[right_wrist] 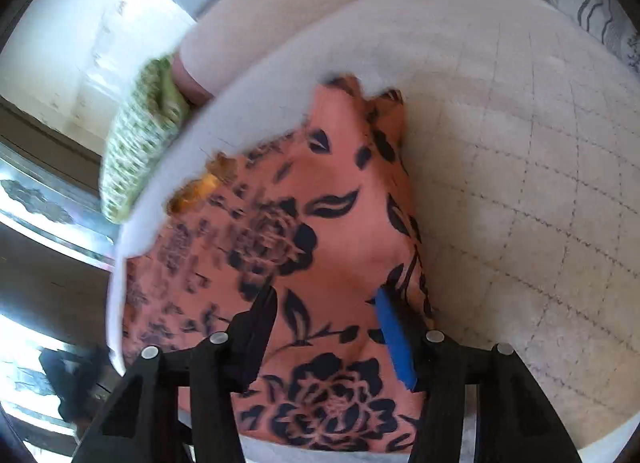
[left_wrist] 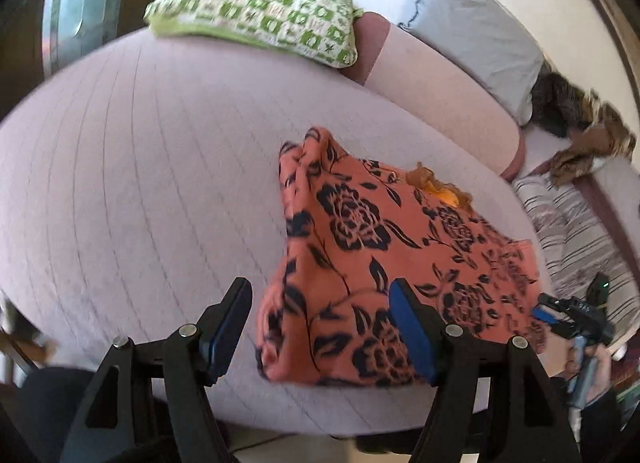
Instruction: Fold small clothes
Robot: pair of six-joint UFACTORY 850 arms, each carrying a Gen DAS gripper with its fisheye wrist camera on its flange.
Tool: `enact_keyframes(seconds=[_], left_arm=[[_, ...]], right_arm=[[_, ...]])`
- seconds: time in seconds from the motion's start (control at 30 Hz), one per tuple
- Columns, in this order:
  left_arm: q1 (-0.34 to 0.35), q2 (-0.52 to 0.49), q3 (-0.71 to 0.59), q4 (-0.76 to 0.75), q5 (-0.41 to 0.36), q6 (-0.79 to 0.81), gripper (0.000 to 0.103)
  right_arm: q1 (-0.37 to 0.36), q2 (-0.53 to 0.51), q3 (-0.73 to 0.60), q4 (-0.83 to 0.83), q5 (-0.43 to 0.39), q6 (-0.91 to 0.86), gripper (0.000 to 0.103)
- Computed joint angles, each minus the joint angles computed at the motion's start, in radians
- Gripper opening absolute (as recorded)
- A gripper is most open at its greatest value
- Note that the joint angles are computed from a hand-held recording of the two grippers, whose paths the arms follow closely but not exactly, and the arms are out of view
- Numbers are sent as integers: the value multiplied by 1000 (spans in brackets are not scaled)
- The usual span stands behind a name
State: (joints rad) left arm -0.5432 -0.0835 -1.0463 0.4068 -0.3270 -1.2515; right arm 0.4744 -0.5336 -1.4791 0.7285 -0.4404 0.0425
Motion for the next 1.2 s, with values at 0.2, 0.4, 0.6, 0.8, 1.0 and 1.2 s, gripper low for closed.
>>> enact_keyframes(seconds=[0.2,0.4,0.6,0.8,1.0,1.2], left_arm=[[22,-27,15,-380,-2,326,27],[39,-23,33,-429,-39,306,6],[35,-36,-37,-354,-88,306,41],[95,-190,-254,-157,-125,348,62],[204,-426,-474,-403,-182,630,27],[238,-410,-400,-465,-100,543,19]], right_arm=[[13,-16,-12,-40,-5,21,69],[1,-5,14,51,-2,-70,69],[-2,-15,4,91,-11,-102,71],[0,-14,9,106,-3,-127,72],[-3,-7,22,144,-2,-188,73],[-8,-8,24,169,-10,-216,73]])
